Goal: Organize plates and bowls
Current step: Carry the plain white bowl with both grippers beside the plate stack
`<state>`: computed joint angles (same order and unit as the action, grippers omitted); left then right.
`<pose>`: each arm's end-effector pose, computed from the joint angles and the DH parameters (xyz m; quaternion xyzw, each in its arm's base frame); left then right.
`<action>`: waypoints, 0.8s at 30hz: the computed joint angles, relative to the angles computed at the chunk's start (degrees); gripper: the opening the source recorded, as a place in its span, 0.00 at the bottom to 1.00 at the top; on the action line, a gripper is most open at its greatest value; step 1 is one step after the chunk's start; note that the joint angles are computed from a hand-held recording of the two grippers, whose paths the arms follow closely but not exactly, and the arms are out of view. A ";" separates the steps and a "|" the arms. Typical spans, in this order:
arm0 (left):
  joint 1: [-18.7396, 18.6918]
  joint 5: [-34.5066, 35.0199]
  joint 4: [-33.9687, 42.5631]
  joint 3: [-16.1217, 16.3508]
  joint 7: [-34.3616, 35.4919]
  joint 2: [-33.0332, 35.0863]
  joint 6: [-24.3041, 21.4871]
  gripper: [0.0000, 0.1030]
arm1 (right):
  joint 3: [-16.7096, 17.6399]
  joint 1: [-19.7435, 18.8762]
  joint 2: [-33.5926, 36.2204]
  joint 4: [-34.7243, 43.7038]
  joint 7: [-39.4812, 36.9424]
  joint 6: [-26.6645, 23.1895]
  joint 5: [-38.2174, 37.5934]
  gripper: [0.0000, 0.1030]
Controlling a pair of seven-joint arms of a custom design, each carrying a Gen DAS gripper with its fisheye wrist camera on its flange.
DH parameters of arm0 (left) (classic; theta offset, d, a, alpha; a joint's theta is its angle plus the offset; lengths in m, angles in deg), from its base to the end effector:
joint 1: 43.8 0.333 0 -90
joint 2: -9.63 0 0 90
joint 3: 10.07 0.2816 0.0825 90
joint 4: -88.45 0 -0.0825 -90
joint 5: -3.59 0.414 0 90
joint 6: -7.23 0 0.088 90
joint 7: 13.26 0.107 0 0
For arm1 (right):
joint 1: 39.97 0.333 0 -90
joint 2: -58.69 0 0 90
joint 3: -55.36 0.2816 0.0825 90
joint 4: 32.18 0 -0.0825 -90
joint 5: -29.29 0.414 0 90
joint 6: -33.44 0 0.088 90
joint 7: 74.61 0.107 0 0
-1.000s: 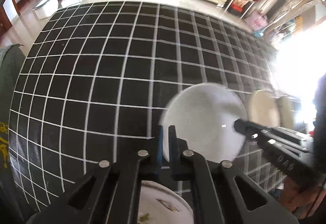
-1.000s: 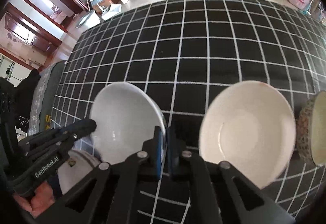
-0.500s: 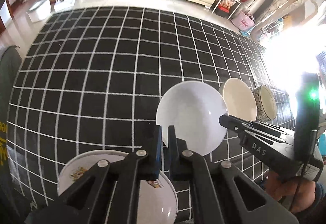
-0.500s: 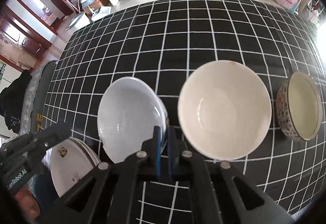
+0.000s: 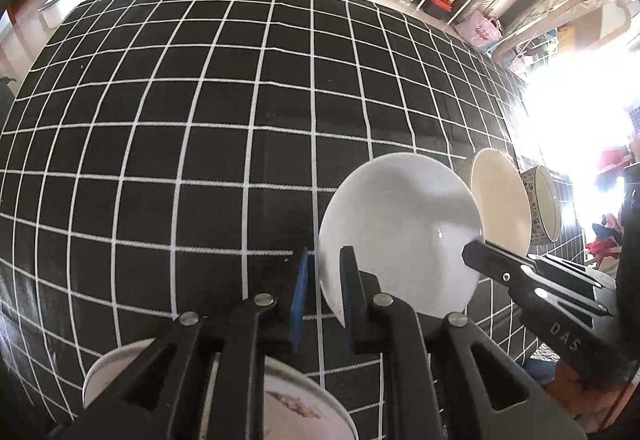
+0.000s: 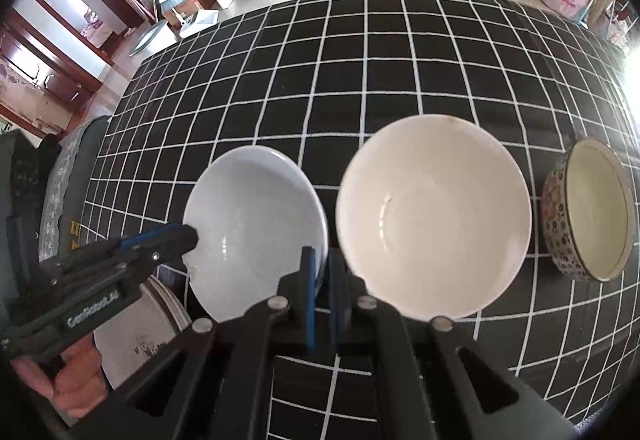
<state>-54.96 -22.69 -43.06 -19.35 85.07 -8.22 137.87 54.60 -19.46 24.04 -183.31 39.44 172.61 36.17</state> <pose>0.4842 -0.1941 0.4587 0.5972 -0.7707 0.2187 0.0390 0.4116 0.1485 0.4360 -0.6388 0.7422 -0.0298 0.2005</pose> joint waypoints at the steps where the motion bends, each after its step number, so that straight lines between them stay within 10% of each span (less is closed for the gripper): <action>1: -0.06 0.10 -0.04 -0.07 0.06 -0.06 0.04 0.12 | 0.19 -0.09 0.07 0.05 0.04 0.04 -0.24 0.08; 24: -1.45 1.48 -5.73 -0.89 -3.61 -7.66 -0.20 0.04 | 2.45 -0.40 -6.61 -3.96 5.59 -3.22 -3.58 0.08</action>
<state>-56.41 -21.21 -48.79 -20.24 81.46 -15.89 137.67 57.05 -19.86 17.43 -187.26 45.02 169.39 32.59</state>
